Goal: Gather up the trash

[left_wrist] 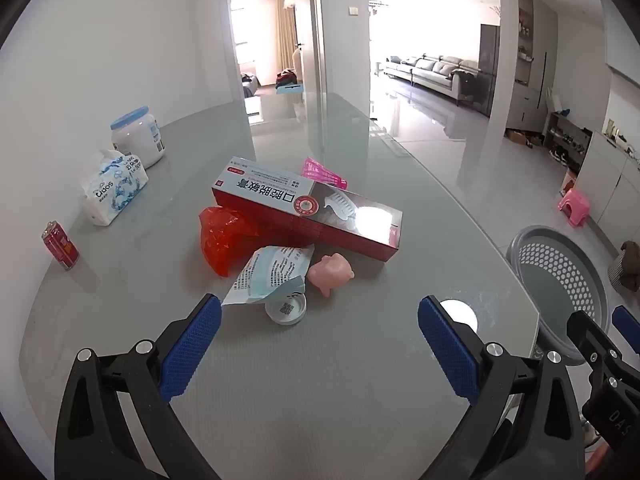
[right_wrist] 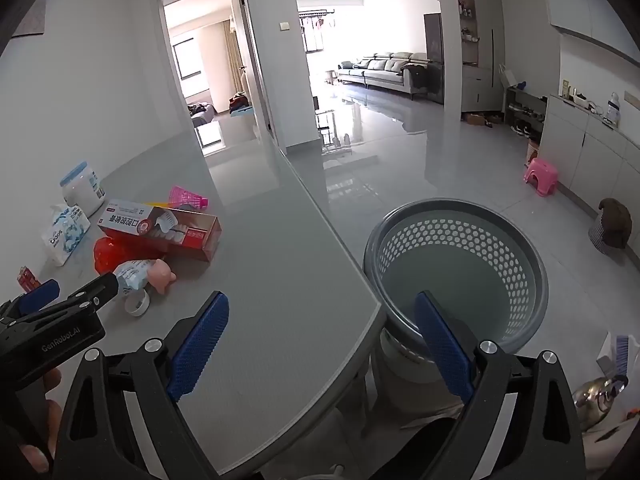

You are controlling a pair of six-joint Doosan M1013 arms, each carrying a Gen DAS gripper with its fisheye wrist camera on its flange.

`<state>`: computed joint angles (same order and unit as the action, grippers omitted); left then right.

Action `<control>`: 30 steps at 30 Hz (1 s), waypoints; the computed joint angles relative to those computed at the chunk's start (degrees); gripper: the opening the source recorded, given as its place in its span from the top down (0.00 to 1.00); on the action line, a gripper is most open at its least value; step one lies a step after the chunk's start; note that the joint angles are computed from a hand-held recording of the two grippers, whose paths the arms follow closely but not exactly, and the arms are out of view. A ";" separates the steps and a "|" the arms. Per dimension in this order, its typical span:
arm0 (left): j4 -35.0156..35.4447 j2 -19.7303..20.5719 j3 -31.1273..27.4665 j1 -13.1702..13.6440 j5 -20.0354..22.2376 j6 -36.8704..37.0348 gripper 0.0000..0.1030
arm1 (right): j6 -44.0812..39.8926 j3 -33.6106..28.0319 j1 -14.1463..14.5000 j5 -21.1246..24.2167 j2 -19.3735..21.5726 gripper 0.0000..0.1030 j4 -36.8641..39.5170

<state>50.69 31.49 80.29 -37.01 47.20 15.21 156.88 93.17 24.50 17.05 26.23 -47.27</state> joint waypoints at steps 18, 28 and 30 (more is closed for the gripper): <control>2.66 -0.96 1.68 -0.32 -0.18 -2.80 0.06 | -0.14 -0.04 0.18 0.42 -0.37 0.13 -0.16; 3.56 -1.74 2.53 -0.30 -0.22 -3.92 0.06 | 4.57 1.26 0.56 -0.09 -1.14 0.13 -5.00; 3.63 -1.71 2.47 -0.45 -0.08 -3.97 0.06 | 5.17 1.33 0.58 -0.16 -1.18 0.13 -5.57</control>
